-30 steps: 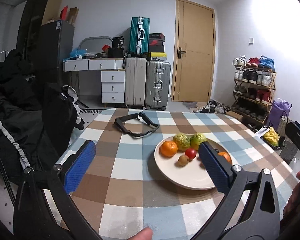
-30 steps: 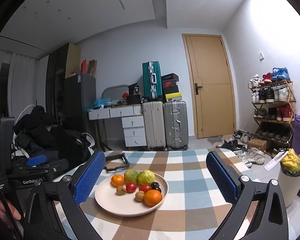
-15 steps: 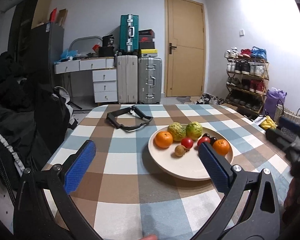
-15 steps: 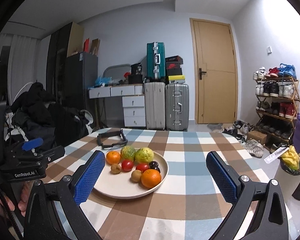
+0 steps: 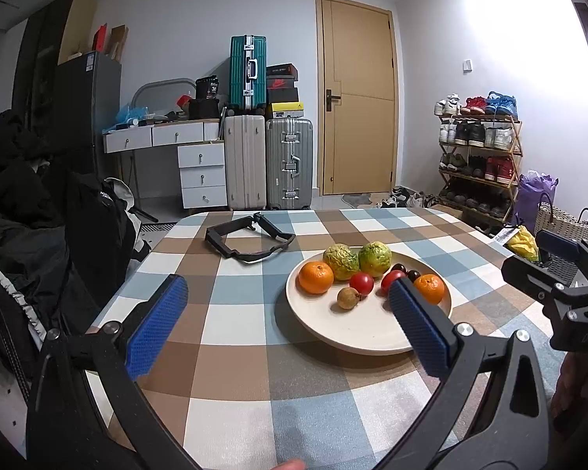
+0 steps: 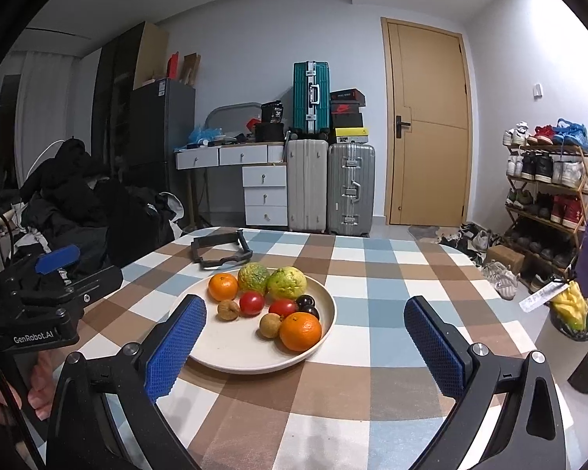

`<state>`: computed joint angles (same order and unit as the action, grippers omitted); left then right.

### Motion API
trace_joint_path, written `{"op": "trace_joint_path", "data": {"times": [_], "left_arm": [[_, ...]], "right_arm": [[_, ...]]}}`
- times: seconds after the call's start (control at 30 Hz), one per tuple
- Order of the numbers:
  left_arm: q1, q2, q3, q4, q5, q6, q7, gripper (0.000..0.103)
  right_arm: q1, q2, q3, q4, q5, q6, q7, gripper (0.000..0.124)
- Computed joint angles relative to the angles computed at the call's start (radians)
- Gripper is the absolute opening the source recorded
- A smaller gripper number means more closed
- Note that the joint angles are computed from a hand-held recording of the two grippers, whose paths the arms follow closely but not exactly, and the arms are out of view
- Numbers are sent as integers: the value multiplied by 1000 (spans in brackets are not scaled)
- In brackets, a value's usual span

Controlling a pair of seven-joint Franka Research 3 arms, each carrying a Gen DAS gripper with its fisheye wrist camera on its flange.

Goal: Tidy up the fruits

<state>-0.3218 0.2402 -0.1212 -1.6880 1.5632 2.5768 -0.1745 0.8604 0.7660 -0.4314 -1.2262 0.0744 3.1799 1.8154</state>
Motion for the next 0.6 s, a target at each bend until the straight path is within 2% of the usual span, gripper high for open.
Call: {"op": "trace_joint_path", "data": {"times": [0.6], "left_arm": [[2,-5,-1,-7,7,11,-5,103]], "right_arm": [[1,-4,2,-5,6,3,-9,103]]}}
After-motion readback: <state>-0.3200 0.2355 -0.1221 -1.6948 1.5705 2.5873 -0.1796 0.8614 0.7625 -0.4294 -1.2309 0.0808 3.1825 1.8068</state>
